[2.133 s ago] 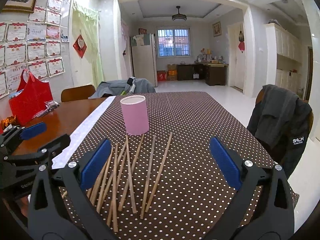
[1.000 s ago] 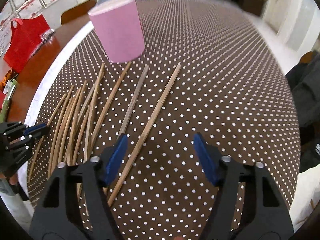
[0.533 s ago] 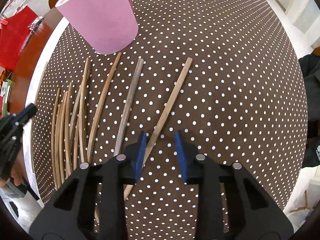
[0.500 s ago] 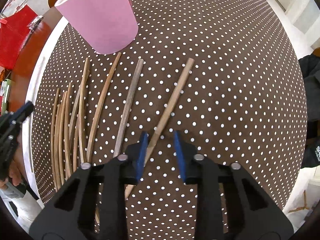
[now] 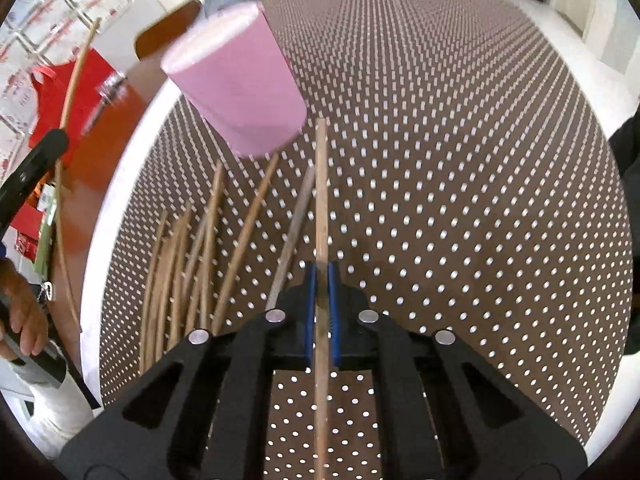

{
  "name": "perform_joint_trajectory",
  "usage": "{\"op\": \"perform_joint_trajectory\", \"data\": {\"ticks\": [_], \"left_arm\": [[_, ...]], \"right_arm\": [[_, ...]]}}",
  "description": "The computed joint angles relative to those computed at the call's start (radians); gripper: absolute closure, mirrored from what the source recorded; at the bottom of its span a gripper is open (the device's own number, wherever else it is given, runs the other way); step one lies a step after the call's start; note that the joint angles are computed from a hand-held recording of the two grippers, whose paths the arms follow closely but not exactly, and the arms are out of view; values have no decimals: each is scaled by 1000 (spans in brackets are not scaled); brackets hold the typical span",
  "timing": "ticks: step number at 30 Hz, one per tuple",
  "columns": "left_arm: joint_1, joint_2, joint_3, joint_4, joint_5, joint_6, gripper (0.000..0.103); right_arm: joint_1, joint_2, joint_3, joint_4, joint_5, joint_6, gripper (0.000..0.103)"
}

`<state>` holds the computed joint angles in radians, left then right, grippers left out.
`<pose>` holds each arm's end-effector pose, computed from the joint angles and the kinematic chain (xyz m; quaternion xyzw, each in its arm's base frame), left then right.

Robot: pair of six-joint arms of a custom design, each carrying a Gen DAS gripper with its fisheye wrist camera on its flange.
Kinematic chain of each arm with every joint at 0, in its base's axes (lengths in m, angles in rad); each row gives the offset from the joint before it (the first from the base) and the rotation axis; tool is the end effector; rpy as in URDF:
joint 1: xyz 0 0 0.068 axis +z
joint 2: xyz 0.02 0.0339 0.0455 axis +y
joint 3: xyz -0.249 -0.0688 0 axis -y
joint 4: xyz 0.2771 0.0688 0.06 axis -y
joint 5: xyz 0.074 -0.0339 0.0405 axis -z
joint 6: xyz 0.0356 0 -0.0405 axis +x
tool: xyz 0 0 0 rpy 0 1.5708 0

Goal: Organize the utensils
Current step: 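Grasp one chopstick with the left tool while the right tool grasps another, then lift both chopsticks over the pink cup and drop them in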

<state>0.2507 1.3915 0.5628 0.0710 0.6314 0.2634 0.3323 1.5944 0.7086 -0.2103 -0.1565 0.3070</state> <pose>0.2781 0.0495 0.1242 0.1283 0.8723 -0.1802 0.4360 0.2795 0.1023 0.0887 -0.0306 0.9687 0.1458 0.1987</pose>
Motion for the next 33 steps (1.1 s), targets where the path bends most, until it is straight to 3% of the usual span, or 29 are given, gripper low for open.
{"op": "perform_joint_trajectory", "data": {"ticks": [6, 13, 17, 22, 33], "left_arm": [[-29, -6, 3, 72, 69, -77, 97], [-68, 3, 13, 237, 95, -207, 97], [-91, 55, 24, 405, 113, -300, 97], [-132, 129, 27, 647, 51, -404, 97], [-187, 338, 135, 981, -115, -549, 97]], "right_arm": [[-44, -232, -132, 128, -28, 12, 97], [-58, -383, -157, 256, -14, 22, 97], [30, -364, -154, 418, 84, 87, 97], [78, -261, -93, 566, 176, 97, 97], [97, -38, 21, 866, 317, 98, 97]]}}
